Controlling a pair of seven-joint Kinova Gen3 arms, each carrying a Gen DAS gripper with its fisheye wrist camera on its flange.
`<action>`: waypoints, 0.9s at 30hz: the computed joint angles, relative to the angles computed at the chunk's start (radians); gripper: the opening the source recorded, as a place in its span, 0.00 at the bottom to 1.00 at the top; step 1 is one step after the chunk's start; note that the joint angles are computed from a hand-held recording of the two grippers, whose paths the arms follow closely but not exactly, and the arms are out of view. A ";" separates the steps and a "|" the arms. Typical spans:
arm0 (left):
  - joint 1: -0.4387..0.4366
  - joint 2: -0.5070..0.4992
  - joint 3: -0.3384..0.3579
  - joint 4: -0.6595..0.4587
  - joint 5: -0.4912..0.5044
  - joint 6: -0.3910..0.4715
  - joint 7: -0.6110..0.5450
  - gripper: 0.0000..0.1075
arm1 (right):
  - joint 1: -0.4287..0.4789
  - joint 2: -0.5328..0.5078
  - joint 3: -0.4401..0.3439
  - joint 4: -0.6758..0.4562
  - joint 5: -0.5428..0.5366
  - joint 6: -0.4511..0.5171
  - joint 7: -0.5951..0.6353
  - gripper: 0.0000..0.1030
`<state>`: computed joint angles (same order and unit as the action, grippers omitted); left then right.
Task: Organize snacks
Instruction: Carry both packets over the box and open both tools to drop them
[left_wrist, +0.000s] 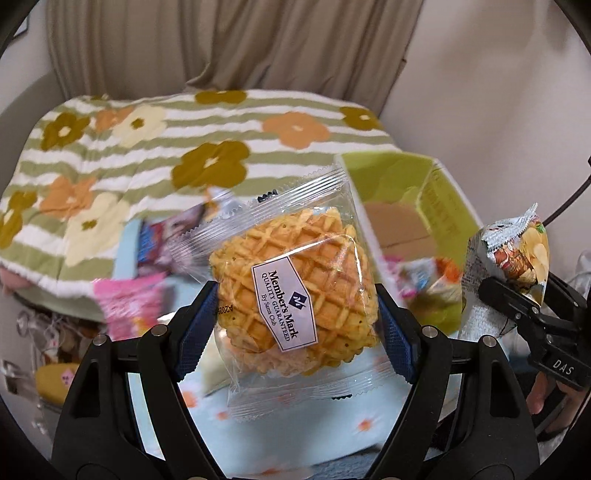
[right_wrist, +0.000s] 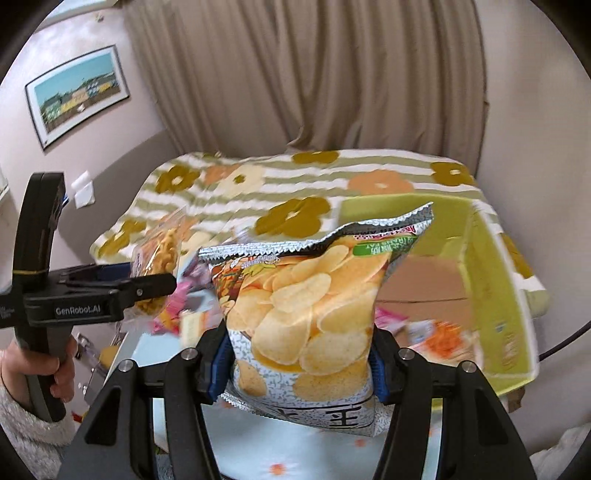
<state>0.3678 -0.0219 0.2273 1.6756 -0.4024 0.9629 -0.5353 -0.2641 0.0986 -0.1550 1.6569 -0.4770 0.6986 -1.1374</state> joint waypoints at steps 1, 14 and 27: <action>0.006 0.026 0.009 -0.024 -0.014 -0.001 0.017 0.72 | 0.021 0.011 0.011 -0.015 -0.013 0.012 0.033 0.53; 0.159 0.434 -0.079 -0.472 -0.030 0.092 0.010 0.73 | 0.246 0.237 0.028 -0.287 -0.106 0.204 0.225 0.53; 0.154 0.628 -0.163 -0.703 0.140 0.173 -0.257 0.77 | 0.263 0.352 0.009 -0.413 -0.045 0.273 0.103 0.53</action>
<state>0.5215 0.6057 0.0647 0.9726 -0.2621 1.1356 -0.7923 -0.0008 0.4502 -0.1460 1.2439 -0.5217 0.9714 -1.0340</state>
